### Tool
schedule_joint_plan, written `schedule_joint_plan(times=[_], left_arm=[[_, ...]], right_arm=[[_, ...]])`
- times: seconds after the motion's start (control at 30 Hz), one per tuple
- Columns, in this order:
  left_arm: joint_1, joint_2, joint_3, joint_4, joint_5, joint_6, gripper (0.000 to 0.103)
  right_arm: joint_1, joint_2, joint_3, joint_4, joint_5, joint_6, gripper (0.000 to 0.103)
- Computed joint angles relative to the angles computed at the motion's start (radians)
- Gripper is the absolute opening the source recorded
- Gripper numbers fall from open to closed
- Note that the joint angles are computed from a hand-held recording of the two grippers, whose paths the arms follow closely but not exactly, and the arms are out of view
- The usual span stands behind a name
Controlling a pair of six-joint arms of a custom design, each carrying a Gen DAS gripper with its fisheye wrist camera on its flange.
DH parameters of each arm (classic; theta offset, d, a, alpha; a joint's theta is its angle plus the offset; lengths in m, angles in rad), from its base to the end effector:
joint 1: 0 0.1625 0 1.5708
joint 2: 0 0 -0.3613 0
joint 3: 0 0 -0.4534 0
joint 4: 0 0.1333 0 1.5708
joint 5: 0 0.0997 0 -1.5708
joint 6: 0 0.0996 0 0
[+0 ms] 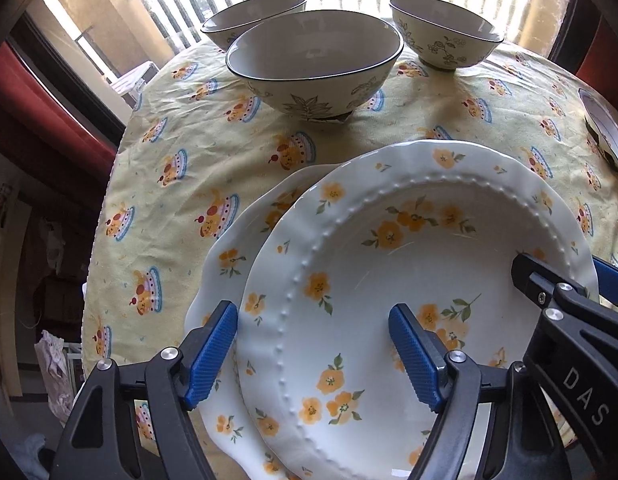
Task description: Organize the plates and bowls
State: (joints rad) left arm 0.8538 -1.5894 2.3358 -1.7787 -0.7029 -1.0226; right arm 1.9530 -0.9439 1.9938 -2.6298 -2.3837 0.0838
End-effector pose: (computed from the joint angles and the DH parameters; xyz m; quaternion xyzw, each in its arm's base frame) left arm -0.0911 -0.4230 0.1095 -0.0226 0.8815 -0.1541 0.4459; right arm 0.2572 -0.4764 -0.0057 0.1348 -0.9086 0.0954 0.3837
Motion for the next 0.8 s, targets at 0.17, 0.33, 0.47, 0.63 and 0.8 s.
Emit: schedule_joint_plan(times=[0.17,0.33,0.47,0.63,0.8], left_arm=[[0.011,-0.077,0.026,-0.027,-0.062,0.058,0.078],[0.007,-0.132,0.050,-0.048,-0.088,0.076,0.078],[0.004,-0.157,0.061,-0.056,-0.088,0.098,0.078],[-0.003,-0.178,0.074,-0.048,-0.079,0.123,0.076],[0.005,-0.201,0.081,-0.059,-0.097,0.149,0.076]], right_arm=[[-0.006,-0.054,0.043,-0.005,0.033,-0.017,0.043],[-0.003,-0.067,0.058,0.002,0.031,0.007,0.040],[-0.005,-0.065,0.065,0.023,0.045,0.044,0.040],[-0.006,-0.059,0.071,0.045,0.072,0.101,0.041],[0.002,-0.049,0.073,0.042,0.060,0.124,0.042]])
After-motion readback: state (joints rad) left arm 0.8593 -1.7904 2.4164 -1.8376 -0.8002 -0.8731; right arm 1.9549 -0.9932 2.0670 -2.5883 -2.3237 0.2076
